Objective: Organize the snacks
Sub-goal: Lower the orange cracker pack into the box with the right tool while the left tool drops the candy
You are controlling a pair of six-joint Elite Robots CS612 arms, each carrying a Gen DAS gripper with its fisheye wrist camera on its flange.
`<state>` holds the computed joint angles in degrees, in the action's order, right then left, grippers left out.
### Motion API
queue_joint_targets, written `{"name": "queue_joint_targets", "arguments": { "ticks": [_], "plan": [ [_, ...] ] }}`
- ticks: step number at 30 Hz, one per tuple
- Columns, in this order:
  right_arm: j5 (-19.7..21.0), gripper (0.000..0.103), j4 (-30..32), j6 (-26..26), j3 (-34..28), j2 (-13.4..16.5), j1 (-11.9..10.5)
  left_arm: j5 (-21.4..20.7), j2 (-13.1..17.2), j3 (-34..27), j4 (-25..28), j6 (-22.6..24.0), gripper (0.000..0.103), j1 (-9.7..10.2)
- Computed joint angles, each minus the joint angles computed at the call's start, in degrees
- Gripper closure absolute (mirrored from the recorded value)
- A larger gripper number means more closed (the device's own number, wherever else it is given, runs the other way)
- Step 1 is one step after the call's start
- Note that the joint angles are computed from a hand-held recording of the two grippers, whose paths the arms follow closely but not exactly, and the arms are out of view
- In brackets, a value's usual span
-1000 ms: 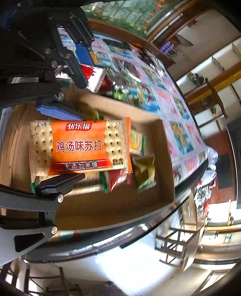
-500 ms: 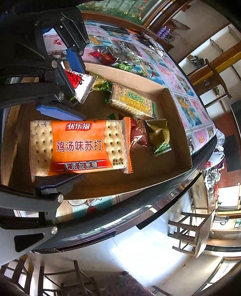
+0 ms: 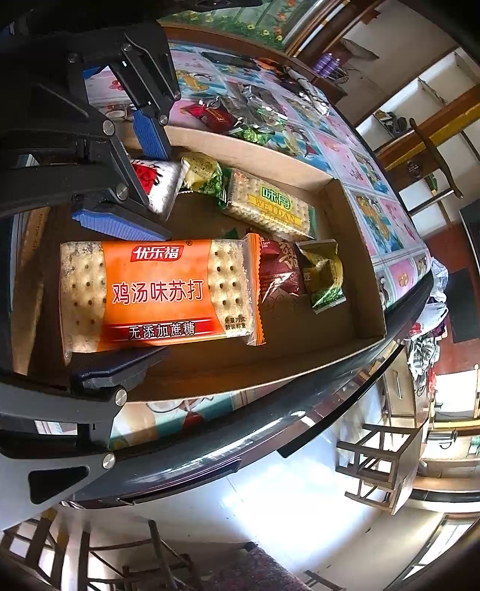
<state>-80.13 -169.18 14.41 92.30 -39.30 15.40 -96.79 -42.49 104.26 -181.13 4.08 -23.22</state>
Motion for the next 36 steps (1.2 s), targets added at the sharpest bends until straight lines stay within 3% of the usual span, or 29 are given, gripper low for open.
{"name": "queue_joint_targets", "arguments": {
  "ticks": [6,9,22,36],
  "plan": [
    [-0.34,0.044,-1.35,1.52,0.98,-0.53,0.11,0.53,-0.46,0.86,-1.31,0.45,0.079,-0.07],
    [-0.66,0.044,-2.11,1.89,1.14,-0.69,0.28,1.47,-0.79,1.51,-2.77,0.58,0.073,-0.03],
    [-5.99,0.044,-6.36,4.3,1.31,-1.32,1.67,4.87,-2.0,3.81,-8.17,-0.52,0.068,0.87],
    [-5.61,0.044,-5.23,1.95,-0.63,-0.76,3.45,6.38,-2.83,5.63,-10.1,-2.65,0.067,2.53]
  ]
}}
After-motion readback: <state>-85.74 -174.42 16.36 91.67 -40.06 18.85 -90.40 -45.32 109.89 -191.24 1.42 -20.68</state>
